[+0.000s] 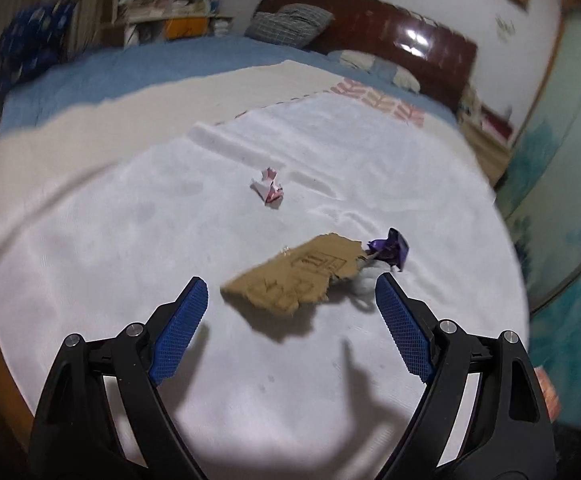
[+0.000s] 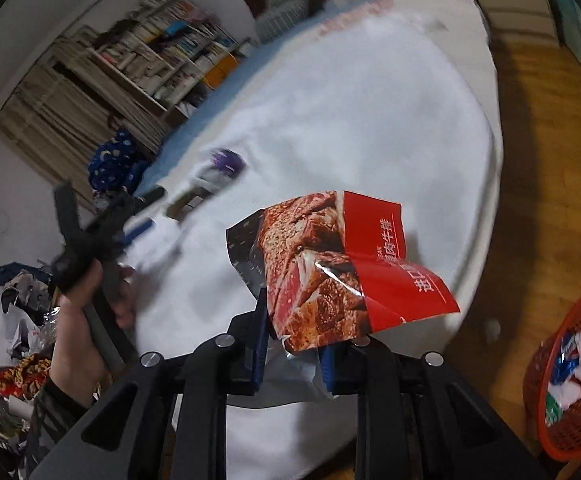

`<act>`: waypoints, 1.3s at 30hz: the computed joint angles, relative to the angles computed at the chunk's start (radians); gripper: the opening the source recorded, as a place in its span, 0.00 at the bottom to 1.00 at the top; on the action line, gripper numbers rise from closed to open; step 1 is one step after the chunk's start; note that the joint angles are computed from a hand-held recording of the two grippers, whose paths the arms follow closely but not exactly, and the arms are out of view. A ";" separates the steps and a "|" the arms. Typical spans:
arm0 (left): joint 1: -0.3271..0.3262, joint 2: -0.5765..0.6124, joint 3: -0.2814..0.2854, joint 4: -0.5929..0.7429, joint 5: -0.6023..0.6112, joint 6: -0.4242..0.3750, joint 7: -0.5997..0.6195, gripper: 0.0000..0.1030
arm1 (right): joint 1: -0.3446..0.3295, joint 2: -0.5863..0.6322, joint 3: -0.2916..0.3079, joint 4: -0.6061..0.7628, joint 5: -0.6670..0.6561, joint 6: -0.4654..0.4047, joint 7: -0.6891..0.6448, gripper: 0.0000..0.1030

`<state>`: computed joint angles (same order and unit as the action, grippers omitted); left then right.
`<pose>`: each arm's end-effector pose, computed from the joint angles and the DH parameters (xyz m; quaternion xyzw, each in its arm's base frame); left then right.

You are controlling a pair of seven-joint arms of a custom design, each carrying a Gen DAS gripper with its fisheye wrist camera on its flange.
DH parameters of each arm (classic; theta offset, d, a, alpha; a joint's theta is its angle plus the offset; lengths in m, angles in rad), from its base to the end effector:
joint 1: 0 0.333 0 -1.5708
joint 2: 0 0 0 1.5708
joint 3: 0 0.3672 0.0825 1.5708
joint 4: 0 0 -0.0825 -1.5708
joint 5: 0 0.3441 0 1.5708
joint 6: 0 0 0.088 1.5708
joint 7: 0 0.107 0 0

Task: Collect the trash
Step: 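Grasp the red meat-package wrapper with the right gripper while the left grasps the cardboard, then carry the red wrapper and cardboard over the red basket while opening both grippers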

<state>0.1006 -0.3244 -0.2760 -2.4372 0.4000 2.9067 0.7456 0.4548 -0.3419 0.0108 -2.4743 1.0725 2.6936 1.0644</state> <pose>0.4239 -0.1147 0.5762 -0.7315 0.5536 -0.3060 0.2546 0.3810 0.1595 0.5350 -0.6774 0.6079 0.0622 0.4097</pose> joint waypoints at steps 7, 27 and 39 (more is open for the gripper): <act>-0.106 0.081 0.067 0.103 -0.057 -0.155 0.209 0.83 | -0.019 0.042 -0.027 0.064 0.011 -0.060 -0.076 0.22; -0.066 0.038 0.055 0.065 -0.075 -0.171 0.103 0.55 | -0.080 0.047 -0.006 0.064 -0.018 -0.112 -0.057 0.24; -0.146 -0.144 -0.047 0.092 -0.062 -0.189 0.058 0.55 | -0.079 -0.055 -0.034 0.031 0.044 -0.048 -0.132 0.22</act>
<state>-0.0452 -0.4682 -0.3227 -2.3455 0.3381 2.7181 0.8037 0.3759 -0.3968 -0.0236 -2.4430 1.1169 2.6454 0.9322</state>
